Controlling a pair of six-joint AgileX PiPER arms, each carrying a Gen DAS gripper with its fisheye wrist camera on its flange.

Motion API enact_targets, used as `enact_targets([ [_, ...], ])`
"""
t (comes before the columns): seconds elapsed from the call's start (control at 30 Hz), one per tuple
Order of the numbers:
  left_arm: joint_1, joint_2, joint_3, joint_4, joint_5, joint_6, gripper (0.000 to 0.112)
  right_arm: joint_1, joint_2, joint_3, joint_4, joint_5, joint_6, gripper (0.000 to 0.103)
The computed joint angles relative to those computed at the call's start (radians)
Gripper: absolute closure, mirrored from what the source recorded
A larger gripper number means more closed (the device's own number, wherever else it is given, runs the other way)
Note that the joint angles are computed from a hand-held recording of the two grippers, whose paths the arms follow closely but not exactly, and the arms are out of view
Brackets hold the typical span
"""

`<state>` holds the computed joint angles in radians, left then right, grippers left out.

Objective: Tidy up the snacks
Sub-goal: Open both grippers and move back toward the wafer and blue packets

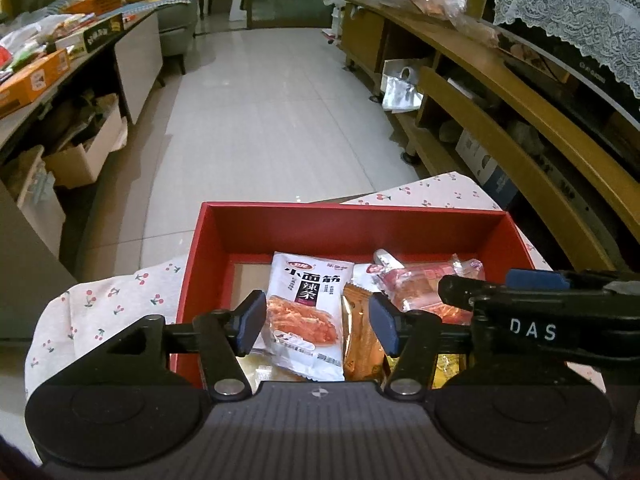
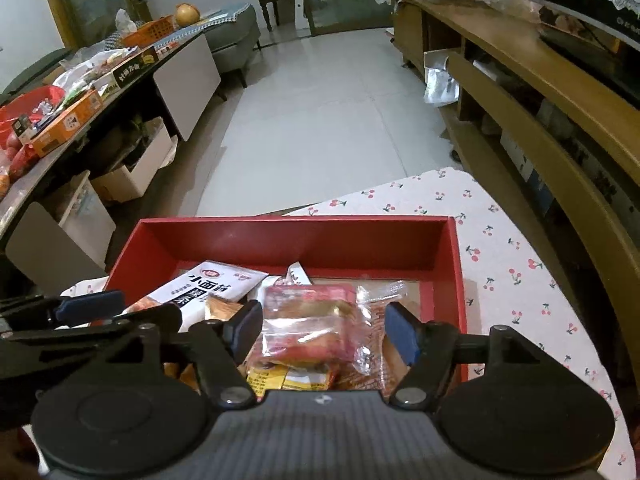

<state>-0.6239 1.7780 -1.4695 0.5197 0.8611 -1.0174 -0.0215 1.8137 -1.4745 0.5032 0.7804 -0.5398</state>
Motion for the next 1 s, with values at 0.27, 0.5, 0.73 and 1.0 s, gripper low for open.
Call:
enact_targets([
  [0.27,-0.045,-0.028,0.017,-0.013,-0.003,0.015,0.044,-0.040,-0.071,0.061,-0.014,0.000,-0.017,0.031],
  [0.5,-0.129,-0.053,0.044,-0.033,-0.013,0.004,0.044,-0.154,-0.194,0.185,0.026,0.036,-0.131,0.030],
  [0.73,-0.241,-0.043,0.053,-0.040,-0.015,-0.070,0.042,-0.294,-0.281,0.260,0.032,0.105,-0.231,0.030],
  [1.0,-0.278,0.077,0.011,-0.161,-0.053,-0.152,0.043,-0.395,-0.263,0.242,0.040,0.171,-0.292,0.030],
])
